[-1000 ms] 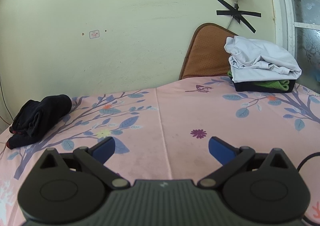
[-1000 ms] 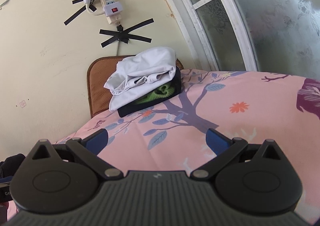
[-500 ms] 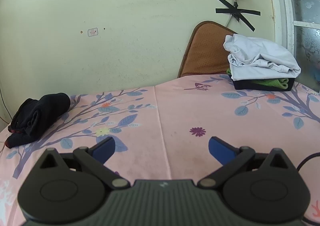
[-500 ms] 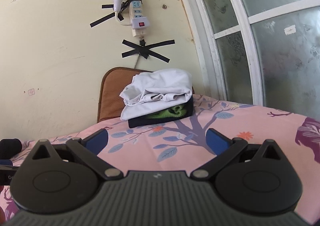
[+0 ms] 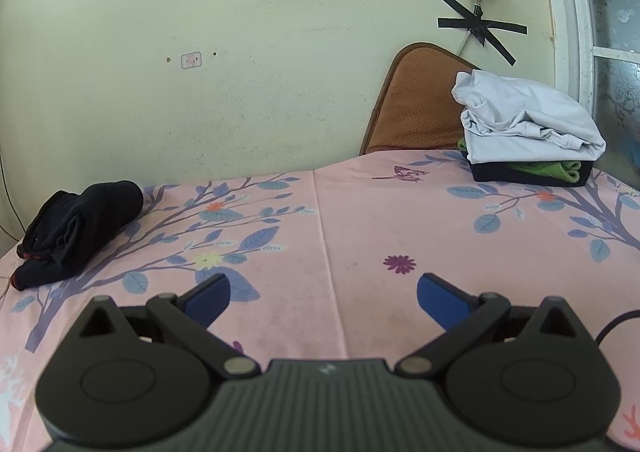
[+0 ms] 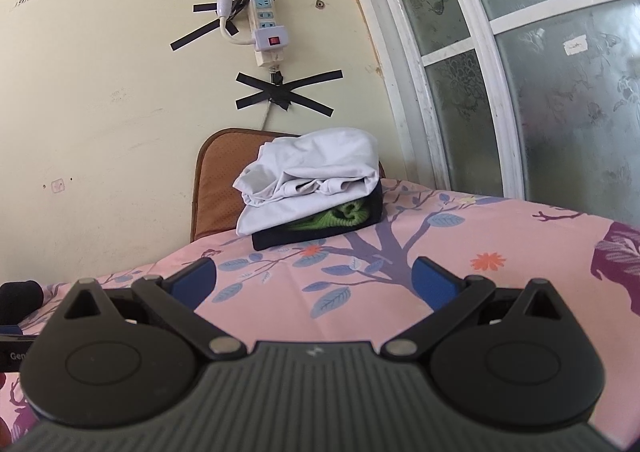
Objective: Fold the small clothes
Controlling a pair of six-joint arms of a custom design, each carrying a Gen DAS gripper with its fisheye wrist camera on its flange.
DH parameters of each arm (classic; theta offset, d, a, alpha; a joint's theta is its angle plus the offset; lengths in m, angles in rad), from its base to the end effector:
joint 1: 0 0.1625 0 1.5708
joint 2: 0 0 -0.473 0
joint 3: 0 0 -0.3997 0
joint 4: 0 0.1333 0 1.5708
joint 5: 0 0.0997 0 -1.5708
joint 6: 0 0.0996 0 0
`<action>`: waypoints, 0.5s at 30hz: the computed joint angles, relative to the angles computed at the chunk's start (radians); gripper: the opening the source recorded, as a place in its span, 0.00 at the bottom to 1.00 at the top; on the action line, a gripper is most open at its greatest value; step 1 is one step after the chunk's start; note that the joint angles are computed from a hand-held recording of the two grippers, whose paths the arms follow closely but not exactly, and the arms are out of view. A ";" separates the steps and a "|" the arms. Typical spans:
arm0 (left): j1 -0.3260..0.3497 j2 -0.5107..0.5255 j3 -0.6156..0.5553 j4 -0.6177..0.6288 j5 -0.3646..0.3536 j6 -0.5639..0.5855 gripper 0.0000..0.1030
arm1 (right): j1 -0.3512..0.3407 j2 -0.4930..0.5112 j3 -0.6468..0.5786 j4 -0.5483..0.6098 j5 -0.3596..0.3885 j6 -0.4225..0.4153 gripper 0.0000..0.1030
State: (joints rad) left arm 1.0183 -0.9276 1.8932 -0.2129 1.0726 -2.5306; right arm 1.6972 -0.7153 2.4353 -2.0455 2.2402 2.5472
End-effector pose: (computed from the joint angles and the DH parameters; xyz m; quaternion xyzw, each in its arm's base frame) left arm -0.1120 -0.5263 0.0797 0.4067 0.7968 -0.3787 0.2374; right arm 0.1218 -0.3913 0.0080 -0.0555 -0.6095 0.7019 0.3643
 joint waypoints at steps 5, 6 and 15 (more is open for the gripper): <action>0.003 -0.001 -0.002 0.004 0.006 -0.008 1.00 | 0.000 0.000 0.001 0.000 0.001 0.005 1.00; 0.003 -0.001 -0.002 0.002 0.006 -0.008 1.00 | 0.001 0.000 0.001 -0.001 0.001 0.005 1.00; 0.004 0.000 -0.007 0.013 0.004 -0.015 1.00 | 0.001 -0.002 0.001 0.005 0.003 0.014 1.00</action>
